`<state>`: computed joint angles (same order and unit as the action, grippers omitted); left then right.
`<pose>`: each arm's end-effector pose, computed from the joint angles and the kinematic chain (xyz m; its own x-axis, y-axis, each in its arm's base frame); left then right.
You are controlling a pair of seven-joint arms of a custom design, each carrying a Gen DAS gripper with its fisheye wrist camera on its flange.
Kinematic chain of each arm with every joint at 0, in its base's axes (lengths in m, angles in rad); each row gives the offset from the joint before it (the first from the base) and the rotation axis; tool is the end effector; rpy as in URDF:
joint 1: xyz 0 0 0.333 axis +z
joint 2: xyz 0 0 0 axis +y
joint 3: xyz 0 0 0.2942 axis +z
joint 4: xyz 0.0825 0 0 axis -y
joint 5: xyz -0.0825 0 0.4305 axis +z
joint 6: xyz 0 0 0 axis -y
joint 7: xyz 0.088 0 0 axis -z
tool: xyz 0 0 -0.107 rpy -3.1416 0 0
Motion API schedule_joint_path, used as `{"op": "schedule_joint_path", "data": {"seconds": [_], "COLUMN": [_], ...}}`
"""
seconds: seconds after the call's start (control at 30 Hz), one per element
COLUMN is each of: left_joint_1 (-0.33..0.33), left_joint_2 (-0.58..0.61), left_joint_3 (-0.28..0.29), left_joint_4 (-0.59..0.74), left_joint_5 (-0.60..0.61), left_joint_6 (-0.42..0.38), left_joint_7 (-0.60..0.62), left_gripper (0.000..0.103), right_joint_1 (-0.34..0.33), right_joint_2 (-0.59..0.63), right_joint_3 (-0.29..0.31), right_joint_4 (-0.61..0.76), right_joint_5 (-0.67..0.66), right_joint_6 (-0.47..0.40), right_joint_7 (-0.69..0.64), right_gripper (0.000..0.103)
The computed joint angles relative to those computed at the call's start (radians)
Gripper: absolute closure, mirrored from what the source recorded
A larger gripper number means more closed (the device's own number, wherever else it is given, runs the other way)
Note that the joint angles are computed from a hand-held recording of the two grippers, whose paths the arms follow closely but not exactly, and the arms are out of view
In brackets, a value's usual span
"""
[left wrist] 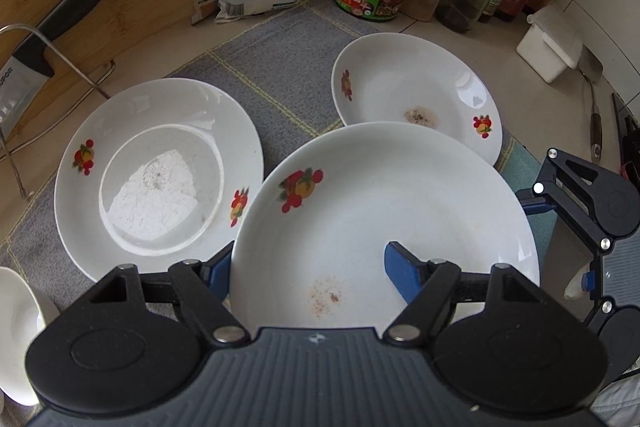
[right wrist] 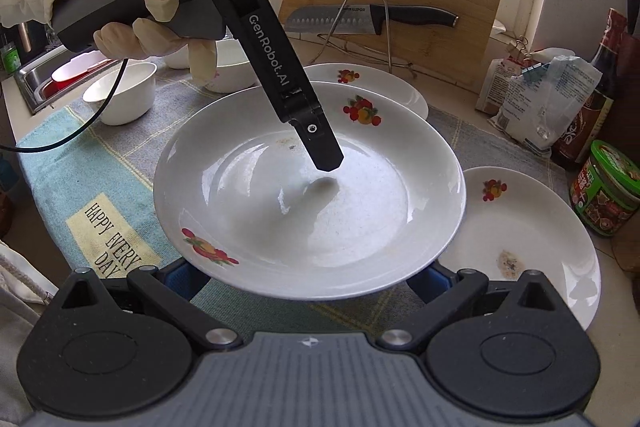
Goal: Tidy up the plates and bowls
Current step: 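Lower the large plate onto the stained plate with the left tool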
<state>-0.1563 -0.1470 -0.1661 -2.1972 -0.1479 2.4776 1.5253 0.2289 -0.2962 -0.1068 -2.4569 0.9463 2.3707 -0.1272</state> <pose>0.5527 -0.1860 0.4486 -0.2070 -0.9703 0.1251 -0.9045 0.1410 -0.4025 0.5027 0.0718 0.3846 0.9199 -0.3911 0.0297 -0.2630 -0.6711 -0.6931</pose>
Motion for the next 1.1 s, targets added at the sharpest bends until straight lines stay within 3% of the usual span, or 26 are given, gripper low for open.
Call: {"op": "schedule_joint_path", "data": {"seconds": [0.4,1.1], "left_joint_1": [-0.011,-0.022], "left_joint_2": [0.192,0.432], "left_joint_3": [-0.025,-0.055], "left_joint_4": [0.216,0.473], "left_joint_5": [0.008,0.024], "left_joint_6": [-0.023,-0.04], "left_joint_7": [0.063,0.134], "left_gripper": [0.028,0.028], "right_joint_1": [-0.046,-0.107], "right_joint_2": [0.044,0.134], "right_joint_3": [-0.015,-0.004], "right_joint_4": [0.042,0.118], "right_joint_5": [0.008,0.035], "right_joint_6": [0.039,0.102], "right_joint_7": [0.022,0.061], "right_gripper": [0.0,0.0]}}
